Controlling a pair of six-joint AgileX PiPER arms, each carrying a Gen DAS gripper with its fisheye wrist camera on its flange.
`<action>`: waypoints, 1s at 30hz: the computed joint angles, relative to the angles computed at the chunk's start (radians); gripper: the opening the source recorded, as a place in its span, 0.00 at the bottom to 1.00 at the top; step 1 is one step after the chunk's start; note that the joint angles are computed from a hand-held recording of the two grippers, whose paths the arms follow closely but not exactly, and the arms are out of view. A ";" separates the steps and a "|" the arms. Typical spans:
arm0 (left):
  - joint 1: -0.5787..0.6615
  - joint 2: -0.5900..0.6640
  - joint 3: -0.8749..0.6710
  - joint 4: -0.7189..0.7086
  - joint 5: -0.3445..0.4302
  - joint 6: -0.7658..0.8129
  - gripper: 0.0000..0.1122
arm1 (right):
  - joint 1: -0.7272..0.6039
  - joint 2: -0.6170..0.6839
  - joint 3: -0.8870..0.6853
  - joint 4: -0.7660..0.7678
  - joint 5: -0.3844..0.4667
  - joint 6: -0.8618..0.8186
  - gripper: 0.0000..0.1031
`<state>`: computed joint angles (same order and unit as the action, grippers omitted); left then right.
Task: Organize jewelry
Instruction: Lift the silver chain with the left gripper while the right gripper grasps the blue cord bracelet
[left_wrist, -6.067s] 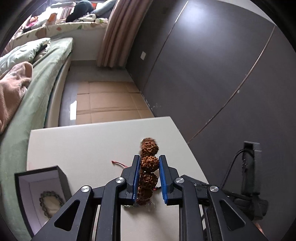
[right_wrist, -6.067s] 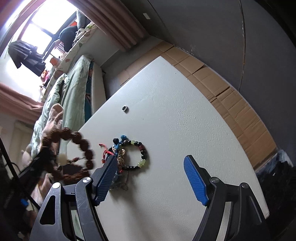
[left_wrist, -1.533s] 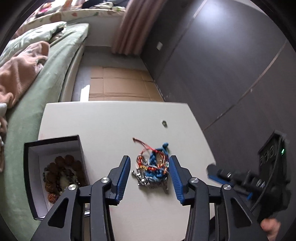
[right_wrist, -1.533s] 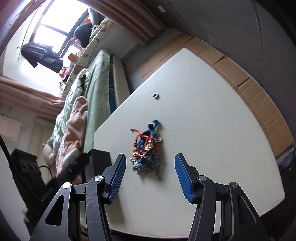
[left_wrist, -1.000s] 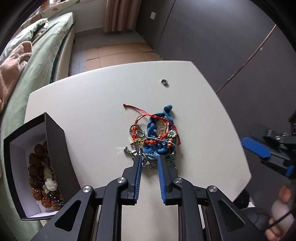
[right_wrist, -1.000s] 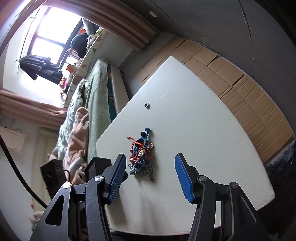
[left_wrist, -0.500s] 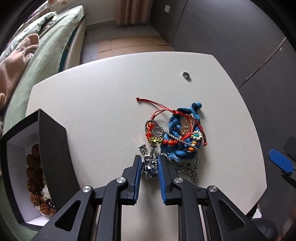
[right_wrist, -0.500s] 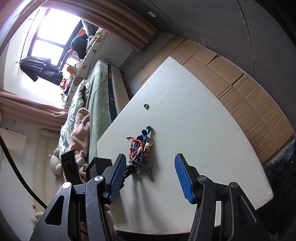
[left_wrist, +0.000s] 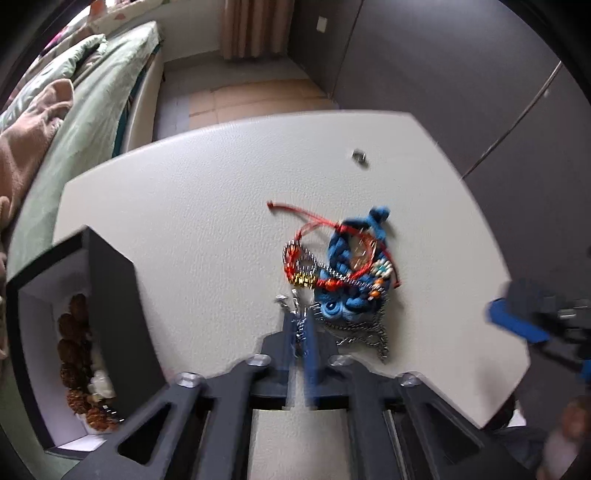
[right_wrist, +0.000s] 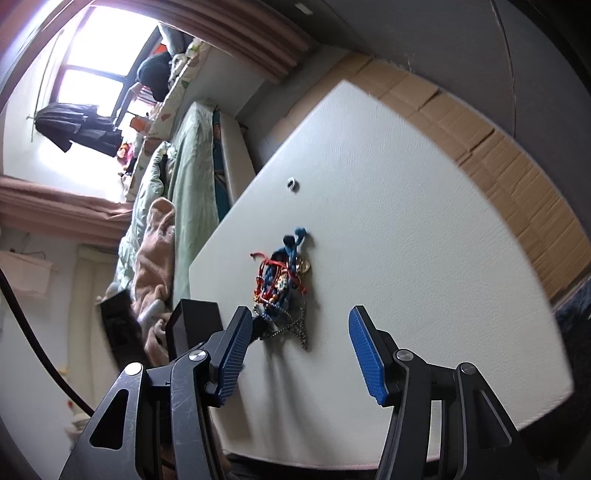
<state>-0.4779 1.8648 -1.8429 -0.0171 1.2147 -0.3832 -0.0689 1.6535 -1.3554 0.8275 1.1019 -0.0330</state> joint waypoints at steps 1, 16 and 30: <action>0.006 -0.017 0.010 -0.007 -0.012 0.003 0.02 | 0.006 0.008 0.000 0.006 -0.008 0.000 0.54; 0.113 -0.200 0.076 -0.055 -0.146 -0.014 0.02 | 0.106 0.122 -0.009 0.126 -0.119 0.001 0.34; 0.121 -0.241 0.033 -0.075 -0.178 -0.008 0.02 | 0.115 0.111 0.041 0.244 -0.197 -0.024 0.10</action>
